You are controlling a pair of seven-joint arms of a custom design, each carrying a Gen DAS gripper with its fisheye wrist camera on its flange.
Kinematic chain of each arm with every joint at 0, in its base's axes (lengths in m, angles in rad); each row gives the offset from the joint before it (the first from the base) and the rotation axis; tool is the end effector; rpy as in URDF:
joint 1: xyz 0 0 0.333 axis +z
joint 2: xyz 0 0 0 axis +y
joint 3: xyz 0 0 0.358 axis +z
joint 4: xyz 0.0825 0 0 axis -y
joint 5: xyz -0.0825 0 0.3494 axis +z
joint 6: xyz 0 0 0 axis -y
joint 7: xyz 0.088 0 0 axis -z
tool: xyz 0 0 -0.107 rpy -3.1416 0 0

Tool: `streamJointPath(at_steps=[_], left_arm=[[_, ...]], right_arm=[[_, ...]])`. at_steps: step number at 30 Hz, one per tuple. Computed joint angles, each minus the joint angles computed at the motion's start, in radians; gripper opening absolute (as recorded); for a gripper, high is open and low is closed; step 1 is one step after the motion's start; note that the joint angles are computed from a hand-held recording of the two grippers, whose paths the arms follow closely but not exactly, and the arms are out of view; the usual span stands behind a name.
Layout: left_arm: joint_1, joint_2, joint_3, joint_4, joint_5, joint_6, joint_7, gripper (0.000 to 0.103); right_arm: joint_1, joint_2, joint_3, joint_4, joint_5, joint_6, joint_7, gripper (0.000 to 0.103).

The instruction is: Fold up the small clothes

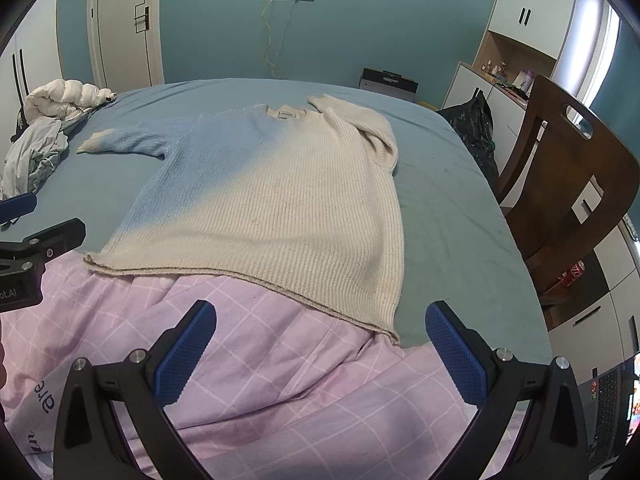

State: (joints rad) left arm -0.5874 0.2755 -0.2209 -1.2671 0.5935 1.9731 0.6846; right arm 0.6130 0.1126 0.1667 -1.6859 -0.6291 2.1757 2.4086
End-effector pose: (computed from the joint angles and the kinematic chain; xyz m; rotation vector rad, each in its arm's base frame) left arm 0.4912 -0.4231 0.6991 -1.8051 1.8311 -0.6091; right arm 0.4492 0.4042 0.6214 -2.0614 1.6812 -0.7607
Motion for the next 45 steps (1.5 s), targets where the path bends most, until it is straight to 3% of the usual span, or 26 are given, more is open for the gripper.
streamJointPath(at_steps=[6,11,26,35,45], left_arm=[[0.001,-0.003,-0.001,-0.007,-0.002,0.009,-0.002,0.103],[-0.003,0.005,-0.001,0.006,-0.002,-0.002,0.002,0.103],[-0.010,0.011,0.002,0.018,-0.005,-0.007,0.013,0.103],[-0.001,0.010,0.004,0.000,0.007,0.034,0.008,0.103],[0.013,0.081,0.026,0.065,-0.036,0.013,0.079,0.103]], right_arm=[[0.002,0.004,0.000,0.008,0.006,-0.011,-0.002,0.102],[-0.009,-0.010,-0.004,-0.027,0.017,0.068,0.031,0.102],[-0.021,-0.024,-0.001,-0.054,0.002,0.102,0.068,0.102],[-0.034,-0.031,-0.004,-0.080,-0.012,0.150,0.099,0.102],[-0.060,-0.011,-0.013,-0.063,0.095,0.142,0.059,0.102]])
